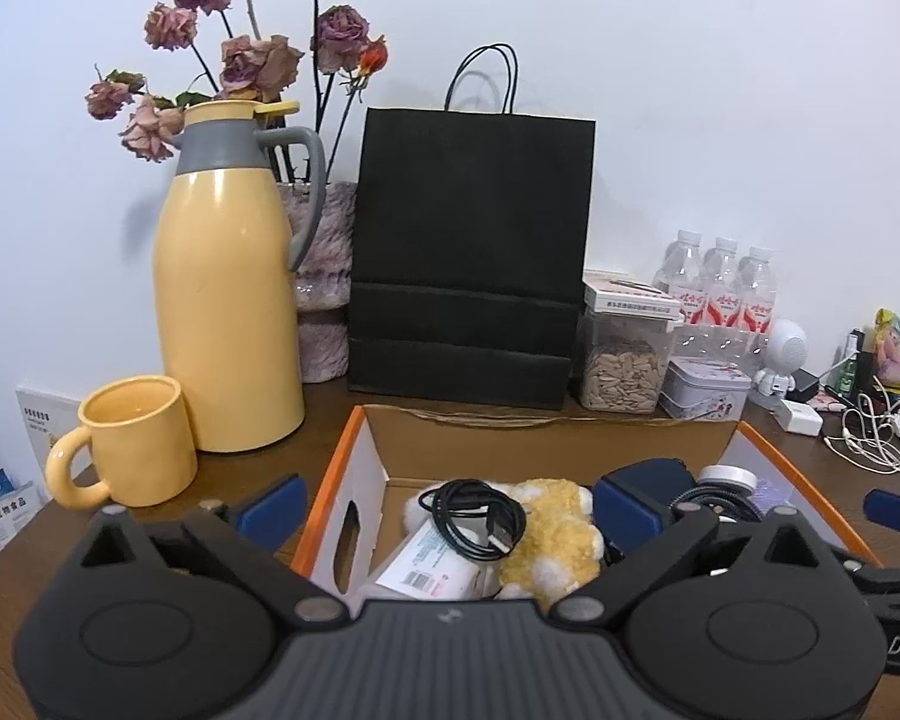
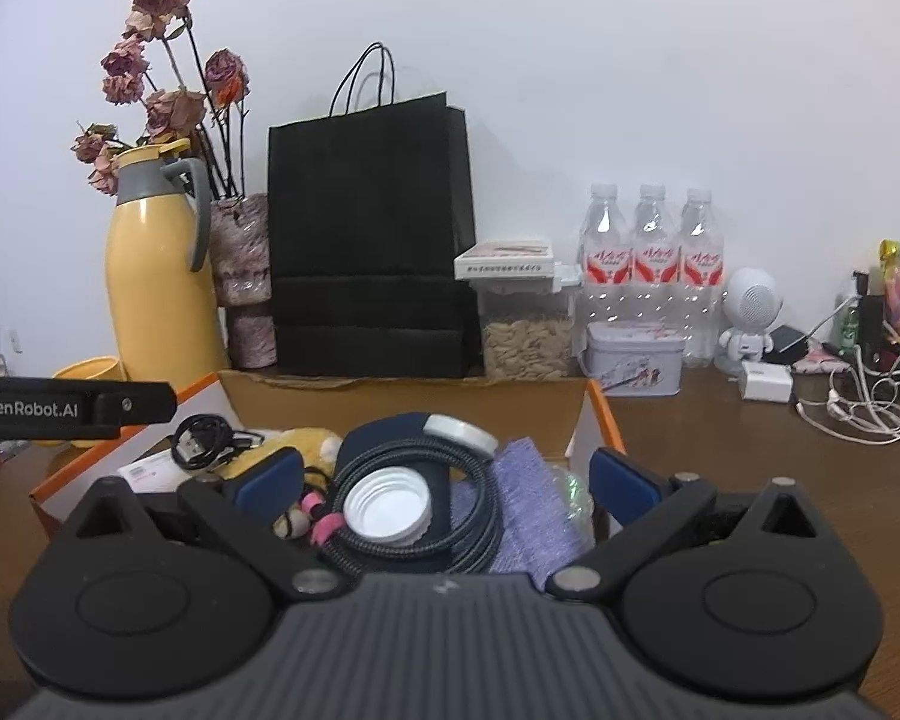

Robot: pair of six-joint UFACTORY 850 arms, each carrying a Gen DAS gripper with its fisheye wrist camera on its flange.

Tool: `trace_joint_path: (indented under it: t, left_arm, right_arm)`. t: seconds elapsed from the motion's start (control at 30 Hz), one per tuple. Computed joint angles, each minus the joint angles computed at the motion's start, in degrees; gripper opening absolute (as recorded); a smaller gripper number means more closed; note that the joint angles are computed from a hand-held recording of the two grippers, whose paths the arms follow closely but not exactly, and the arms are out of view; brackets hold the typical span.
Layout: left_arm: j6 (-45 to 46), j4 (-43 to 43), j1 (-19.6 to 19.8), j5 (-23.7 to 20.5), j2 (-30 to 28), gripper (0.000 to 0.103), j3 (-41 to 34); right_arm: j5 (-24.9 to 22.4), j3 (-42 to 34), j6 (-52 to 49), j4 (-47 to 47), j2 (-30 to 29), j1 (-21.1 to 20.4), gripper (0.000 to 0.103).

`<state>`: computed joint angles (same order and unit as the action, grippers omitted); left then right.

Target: Organize objects

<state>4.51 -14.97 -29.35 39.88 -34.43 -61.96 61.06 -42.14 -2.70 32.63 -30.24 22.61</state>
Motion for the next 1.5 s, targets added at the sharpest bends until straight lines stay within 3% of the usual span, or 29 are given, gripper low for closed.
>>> trace_joint_path:
  t: [0.37, 0.57, 1.07, 1.5]
  left_arm:
    - [0.78, 0.81, -0.1, -1.28, 8.13, 0.102, 8.8]
    - [0.88, 0.65, -0.03, -3.95, 13.8, 0.103, 15.63]
    - [-2.26, 2.22, -0.78, -8.72, 21.99, 0.103, 27.78]
    - [-2.21, 2.05, -0.6, -8.67, 23.61, 0.103, 29.22]
  right_arm:
    - [-6.41, 4.9, -1.55, 4.56, 7.32, 3.66, 0.103]
    - [-9.94, 8.87, -2.77, 10.88, 11.78, 7.58, 0.103]
    - [-11.45, 14.94, -5.66, 22.9, 18.03, 18.62, 0.103]
    - [-10.45, 15.56, -6.17, 25.31, 18.78, 20.68, 0.103]
